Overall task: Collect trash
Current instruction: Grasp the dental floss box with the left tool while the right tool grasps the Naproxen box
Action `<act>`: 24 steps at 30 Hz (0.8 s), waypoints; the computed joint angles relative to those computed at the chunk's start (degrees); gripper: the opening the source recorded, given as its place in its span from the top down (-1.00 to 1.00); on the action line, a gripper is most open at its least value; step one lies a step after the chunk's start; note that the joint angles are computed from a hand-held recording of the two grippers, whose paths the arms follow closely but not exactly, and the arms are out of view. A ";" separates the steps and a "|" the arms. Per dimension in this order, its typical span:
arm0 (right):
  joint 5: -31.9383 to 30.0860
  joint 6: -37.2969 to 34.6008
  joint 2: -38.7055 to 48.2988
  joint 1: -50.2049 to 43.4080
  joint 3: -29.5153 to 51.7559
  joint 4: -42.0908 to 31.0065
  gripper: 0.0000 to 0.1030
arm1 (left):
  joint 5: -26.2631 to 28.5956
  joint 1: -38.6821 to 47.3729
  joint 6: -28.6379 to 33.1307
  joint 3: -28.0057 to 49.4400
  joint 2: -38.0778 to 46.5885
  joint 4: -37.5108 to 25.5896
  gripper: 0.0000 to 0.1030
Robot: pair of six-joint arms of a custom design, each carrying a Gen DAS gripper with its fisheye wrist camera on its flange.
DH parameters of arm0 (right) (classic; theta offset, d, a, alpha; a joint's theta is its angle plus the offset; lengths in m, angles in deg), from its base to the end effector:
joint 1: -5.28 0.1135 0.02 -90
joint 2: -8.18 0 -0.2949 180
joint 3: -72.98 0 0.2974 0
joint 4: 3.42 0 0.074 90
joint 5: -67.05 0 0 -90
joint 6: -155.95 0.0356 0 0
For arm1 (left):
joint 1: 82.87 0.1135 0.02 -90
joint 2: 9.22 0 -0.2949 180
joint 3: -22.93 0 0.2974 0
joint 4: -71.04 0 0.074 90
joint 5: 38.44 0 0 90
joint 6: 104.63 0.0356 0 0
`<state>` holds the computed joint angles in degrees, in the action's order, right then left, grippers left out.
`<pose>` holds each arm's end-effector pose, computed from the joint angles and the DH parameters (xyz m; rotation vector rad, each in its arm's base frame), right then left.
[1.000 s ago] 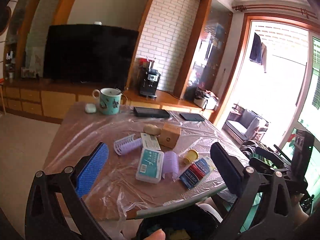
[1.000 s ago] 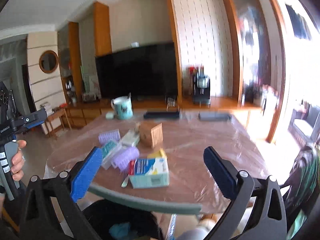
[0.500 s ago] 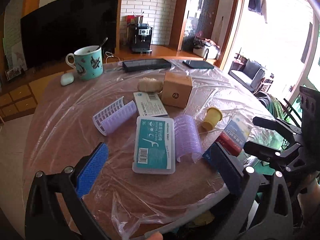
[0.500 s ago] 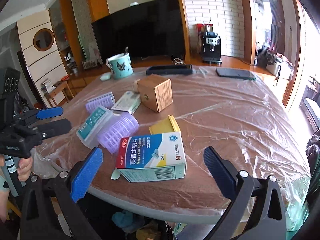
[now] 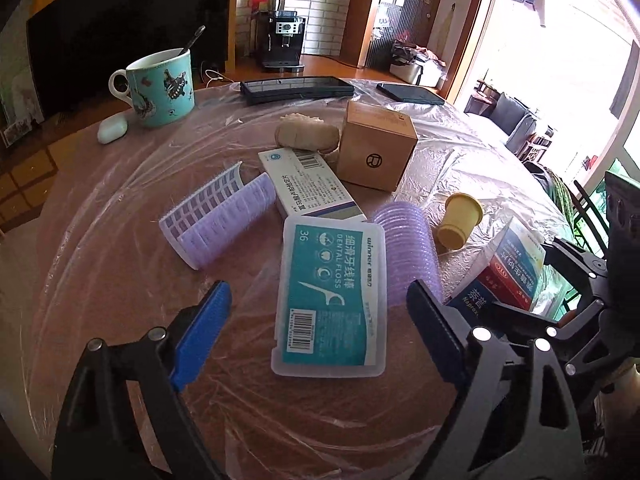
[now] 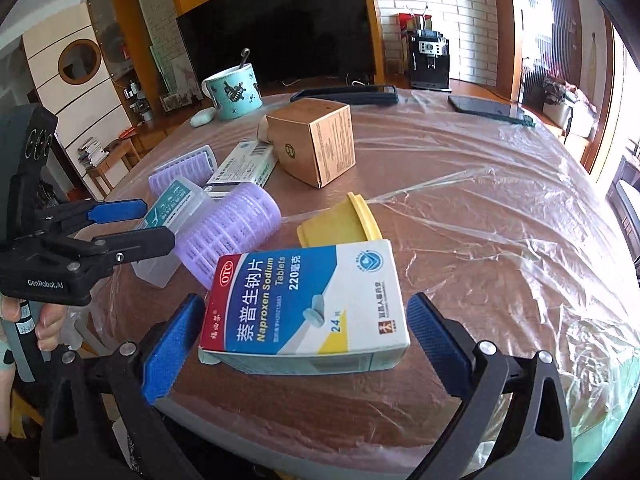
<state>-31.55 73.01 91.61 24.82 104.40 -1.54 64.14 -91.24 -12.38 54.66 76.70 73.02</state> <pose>0.2238 0.0851 0.0883 -0.3355 2.4484 0.3869 0.2360 -0.0426 0.0805 0.3222 2.4575 -0.3179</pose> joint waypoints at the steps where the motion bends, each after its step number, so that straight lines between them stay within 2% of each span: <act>1: -0.26 0.05 0.39 -0.13 0.24 0.03 -0.90 | 0.65 0.27 0.17 0.24 0.09 -0.35 -0.64; 7: -1.52 0.04 0.86 -0.79 0.27 0.40 -0.83 | 1.05 0.26 1.16 -0.50 -1.34 -0.96 -0.60; 9: -0.63 -0.11 1.19 -0.67 0.38 0.21 -0.79 | 0.85 0.19 1.61 -0.90 -1.81 -1.12 -0.60; 12: 0.98 -0.48 0.82 -0.18 0.10 0.13 -0.75 | -2.28 -0.45 2.47 -1.86 -2.20 -0.41 -0.60; 16: 2.34 -0.45 1.06 0.80 0.28 0.15 -0.75 | -1.01 1.10 1.85 -0.79 -0.22 -0.14 -0.59; 21: 4.44 -0.65 1.38 2.13 0.96 -0.18 -0.74 | -5.59 -2.91 2.53 1.27 1.61 -0.64 -0.60; 24: 5.41 -0.58 1.64 2.55 1.56 -0.82 -0.70 | -6.84 -4.48 2.49 2.77 3.31 -1.56 -0.50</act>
